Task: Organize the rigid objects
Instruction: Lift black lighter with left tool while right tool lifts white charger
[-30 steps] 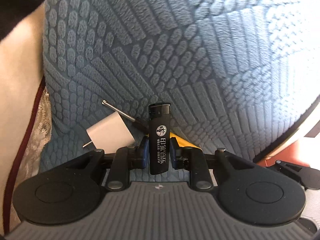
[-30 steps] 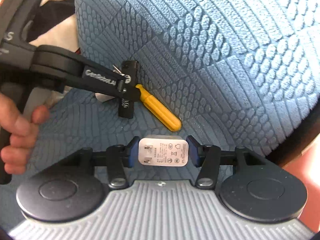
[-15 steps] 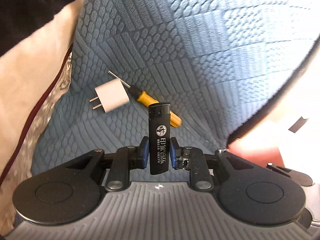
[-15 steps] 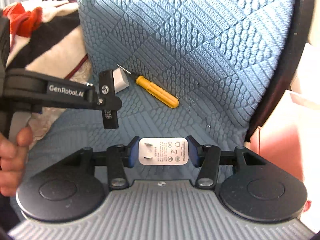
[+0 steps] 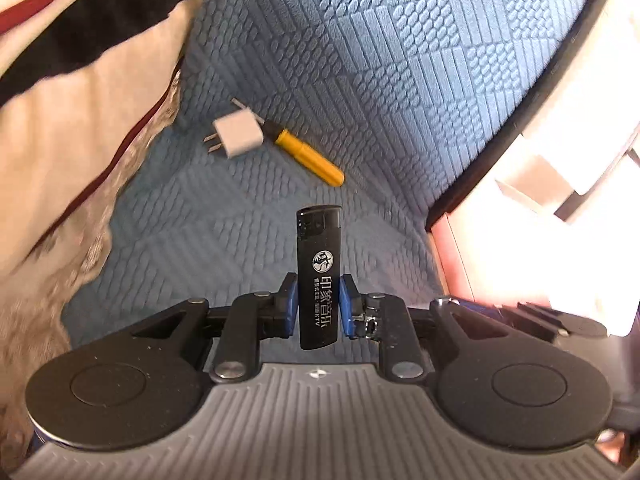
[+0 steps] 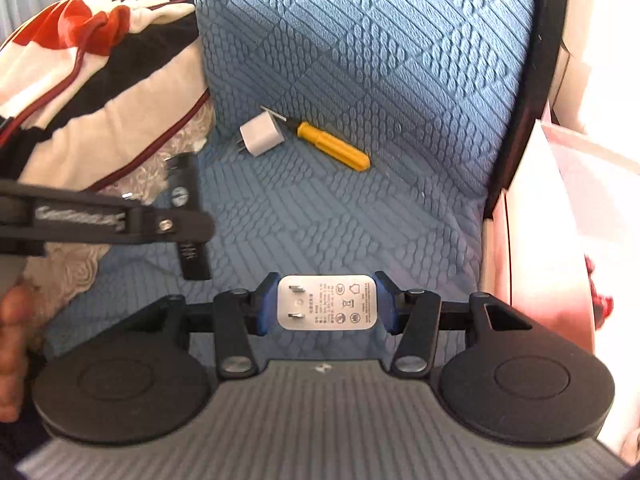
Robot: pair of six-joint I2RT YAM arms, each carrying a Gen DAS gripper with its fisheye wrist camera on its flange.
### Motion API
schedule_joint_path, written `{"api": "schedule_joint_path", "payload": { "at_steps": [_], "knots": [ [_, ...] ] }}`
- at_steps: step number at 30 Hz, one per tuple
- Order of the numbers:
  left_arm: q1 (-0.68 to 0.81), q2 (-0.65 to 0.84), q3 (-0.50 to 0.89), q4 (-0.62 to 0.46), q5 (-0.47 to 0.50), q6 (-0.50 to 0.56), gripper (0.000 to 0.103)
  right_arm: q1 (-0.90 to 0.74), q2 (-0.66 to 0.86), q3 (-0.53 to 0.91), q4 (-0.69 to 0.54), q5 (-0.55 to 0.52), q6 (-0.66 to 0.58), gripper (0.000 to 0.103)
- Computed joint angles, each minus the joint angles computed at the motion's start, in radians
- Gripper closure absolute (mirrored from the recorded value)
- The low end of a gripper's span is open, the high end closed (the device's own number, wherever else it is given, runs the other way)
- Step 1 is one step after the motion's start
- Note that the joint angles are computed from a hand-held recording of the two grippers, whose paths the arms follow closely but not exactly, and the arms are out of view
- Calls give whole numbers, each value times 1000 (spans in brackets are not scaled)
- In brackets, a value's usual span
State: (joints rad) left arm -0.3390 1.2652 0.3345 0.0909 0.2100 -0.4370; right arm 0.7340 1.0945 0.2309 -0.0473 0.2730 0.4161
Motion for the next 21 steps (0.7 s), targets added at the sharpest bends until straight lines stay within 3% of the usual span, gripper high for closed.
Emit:
{"api": "schedule_joint_path", "payload": {
  "at_steps": [4, 8, 16, 21],
  "knots": [
    [-24, -108, -56, -66, -13, -28, 78, 33, -22, -18, -7, 5, 51, 50],
    [-95, -110, -67, -110, -109, -72, 78, 97, -14, -23, -26, 63, 105, 50],
    [-89, 11, -67, -7, -88, -105, 78, 172, -52, -67, -80, 123, 198, 50],
    [-52, 114, -58, 67, -30, -115, 84, 221, -60, -60, -123, 161, 239, 50]
  ]
}}
